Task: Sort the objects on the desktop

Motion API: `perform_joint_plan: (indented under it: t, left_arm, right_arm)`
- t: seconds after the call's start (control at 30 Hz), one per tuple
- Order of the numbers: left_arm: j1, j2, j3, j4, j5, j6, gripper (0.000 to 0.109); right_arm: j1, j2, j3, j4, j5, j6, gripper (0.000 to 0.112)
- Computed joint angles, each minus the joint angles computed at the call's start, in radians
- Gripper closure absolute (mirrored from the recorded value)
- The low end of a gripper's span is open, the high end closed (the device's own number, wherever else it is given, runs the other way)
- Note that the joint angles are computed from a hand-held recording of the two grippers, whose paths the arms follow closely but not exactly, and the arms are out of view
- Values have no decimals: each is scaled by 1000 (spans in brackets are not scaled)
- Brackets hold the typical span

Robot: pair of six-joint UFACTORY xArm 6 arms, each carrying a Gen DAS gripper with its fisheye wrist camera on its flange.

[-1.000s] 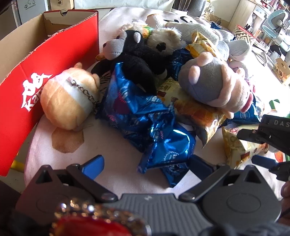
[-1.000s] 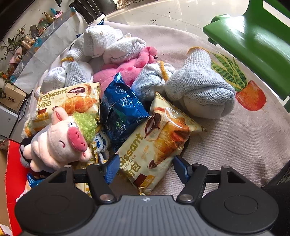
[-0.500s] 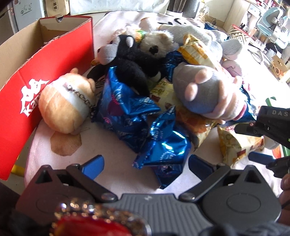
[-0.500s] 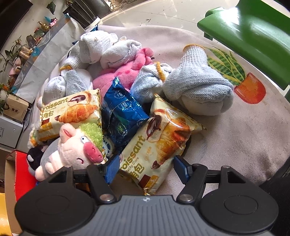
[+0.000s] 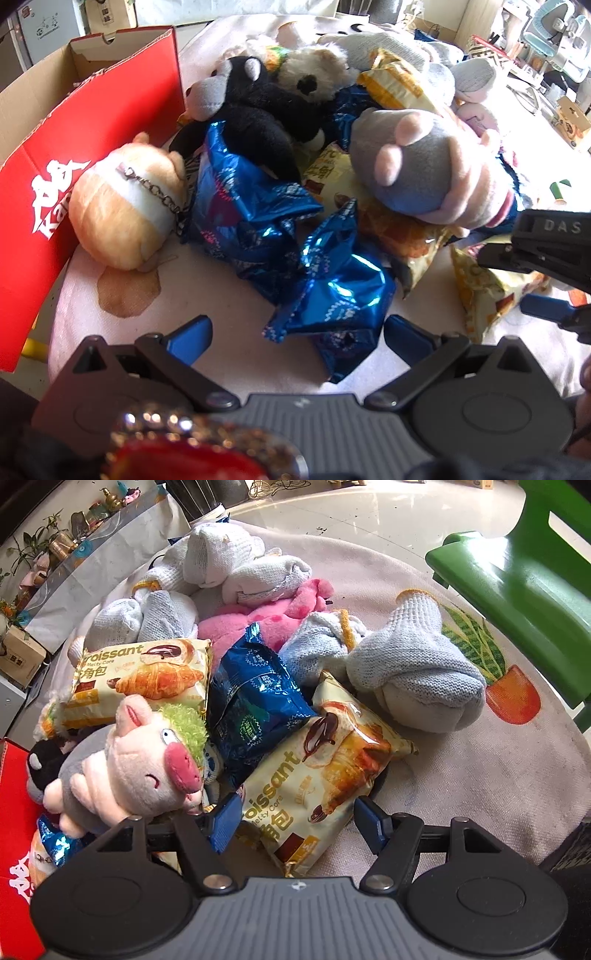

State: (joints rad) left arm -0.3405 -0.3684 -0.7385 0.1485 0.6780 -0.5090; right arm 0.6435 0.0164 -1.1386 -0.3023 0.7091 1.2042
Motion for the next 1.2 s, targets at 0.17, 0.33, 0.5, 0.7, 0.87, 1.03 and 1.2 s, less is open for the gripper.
perform_joint_plan:
  t: [0.17,0.33,0.5,0.7,0.87,1.03,1.2]
  left_arm:
    - [1,-8,5,10,5,-4,6]
    - [8,-15,7,10,15,-9,6]
    - [9,-20,9,25,19,-12,6]
    - [6,-17,4,33,28,-9,6]
    - [-1,-21,-8,56,55,-17,6]
    - [3,-26,-17,58,91,-32,6]
    - [11,-46,-15,59,101,-42,6]
  right_arm:
    - [8,1,-16,-20,36,-14,46]
    - [4,-17,1,1,33,-7,46]
    - [10,-26,-1,-10,53,-9,46]
    - [11,-35,4,0,65,-18,46]
    - [20,-36,-6,-20,88,-22,45]
    - [36,-38,-15,-55,121,-28,46]
    - [48,-44,-18,-55,155,-42,46]
